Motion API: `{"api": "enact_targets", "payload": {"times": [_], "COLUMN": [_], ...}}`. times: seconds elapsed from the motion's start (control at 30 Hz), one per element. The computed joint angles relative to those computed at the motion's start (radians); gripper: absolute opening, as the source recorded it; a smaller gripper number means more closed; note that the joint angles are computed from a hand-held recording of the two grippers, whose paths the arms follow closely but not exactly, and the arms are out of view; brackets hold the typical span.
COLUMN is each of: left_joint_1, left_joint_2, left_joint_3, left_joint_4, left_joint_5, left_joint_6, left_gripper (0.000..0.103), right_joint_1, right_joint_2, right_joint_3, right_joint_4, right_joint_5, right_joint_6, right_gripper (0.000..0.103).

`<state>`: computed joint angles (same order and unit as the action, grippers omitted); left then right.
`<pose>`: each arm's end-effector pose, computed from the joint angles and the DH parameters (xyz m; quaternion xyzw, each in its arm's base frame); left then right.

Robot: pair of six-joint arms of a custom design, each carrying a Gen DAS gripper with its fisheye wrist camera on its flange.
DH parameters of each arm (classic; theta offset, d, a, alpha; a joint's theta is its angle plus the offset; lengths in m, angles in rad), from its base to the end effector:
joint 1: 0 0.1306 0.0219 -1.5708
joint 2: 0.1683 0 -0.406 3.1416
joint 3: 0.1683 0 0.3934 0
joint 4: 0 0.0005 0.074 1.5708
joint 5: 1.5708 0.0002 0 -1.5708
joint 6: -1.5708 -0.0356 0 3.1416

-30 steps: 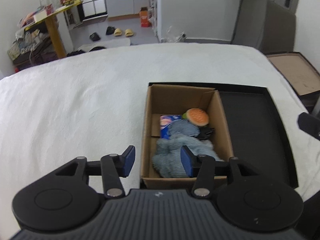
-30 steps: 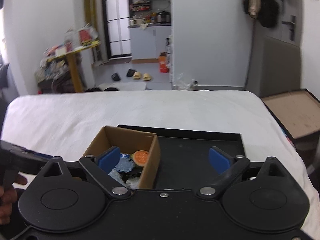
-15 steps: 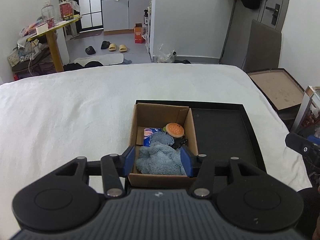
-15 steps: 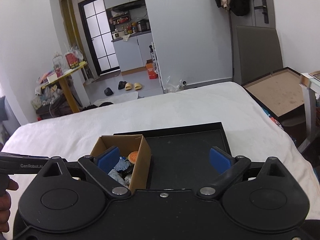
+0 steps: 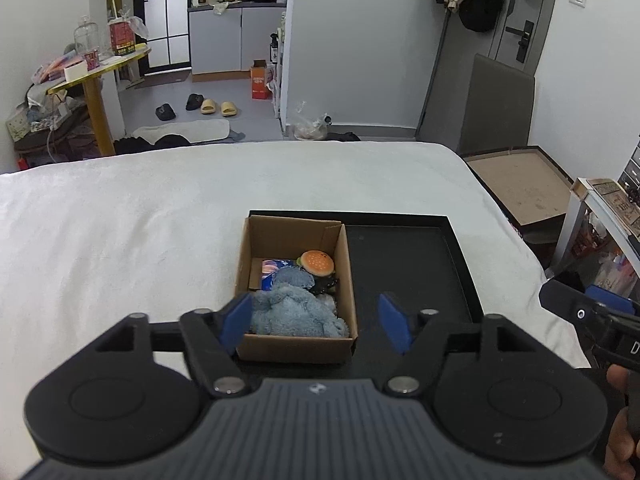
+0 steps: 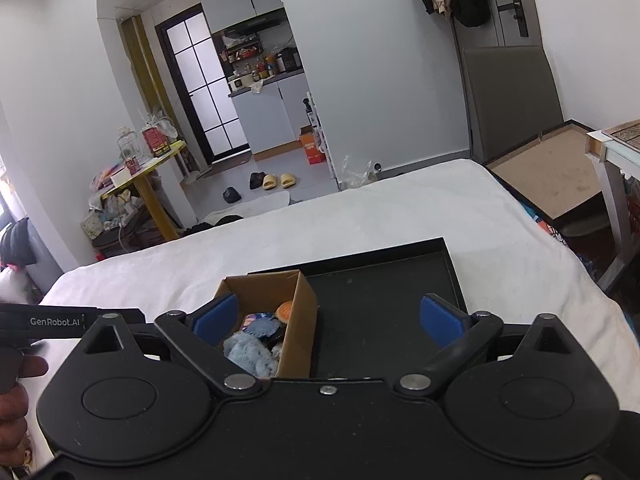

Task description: Organize soft objects

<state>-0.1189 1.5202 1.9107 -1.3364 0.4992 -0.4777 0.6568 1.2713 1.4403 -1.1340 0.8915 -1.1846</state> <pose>0.4892 -0.0761 0.5981 0.3436 0.8591 -0.1781 0.3350 0.3429 0.2288 0.5199 0.3488 0.7978 -0.0348 0.4905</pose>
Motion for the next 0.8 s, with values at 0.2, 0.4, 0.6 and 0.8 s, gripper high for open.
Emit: {"api": "enact_targets", "payload": {"times": [0.2,0.4,0.6,0.8], "left_joint_1": [0.029,0.048,0.066,0.082], "left_joint_2": [-0.026,-0.058,-0.067,-0.080], "left_joint_3": [0.003,-0.010,-0.001,0.008], "left_joint_4": [-0.013,-0.001,-0.028,-0.060], "left_joint_5": [0.034,0.043,0.062,0.075], "left_joint_6": [0.000,-0.007,-0.036,-0.068], "left_gripper": [0.091,0.102,0.103,0.103], "right_joint_1": [0.034,0.060,0.083,0.101], "right_joint_2": [0.016,0.014,0.027,0.046], "right_joint_3": [0.047,0.072,0.109,0.156], "right_joint_4": [-0.089,-0.121,-0.206,-0.294], "right_joint_5": [0.026,0.027,0.026,0.019], "right_joint_6": [-0.063,-0.105,-0.185,-0.247], "right_gripper": [0.103,0.103,0.103,0.103]}}
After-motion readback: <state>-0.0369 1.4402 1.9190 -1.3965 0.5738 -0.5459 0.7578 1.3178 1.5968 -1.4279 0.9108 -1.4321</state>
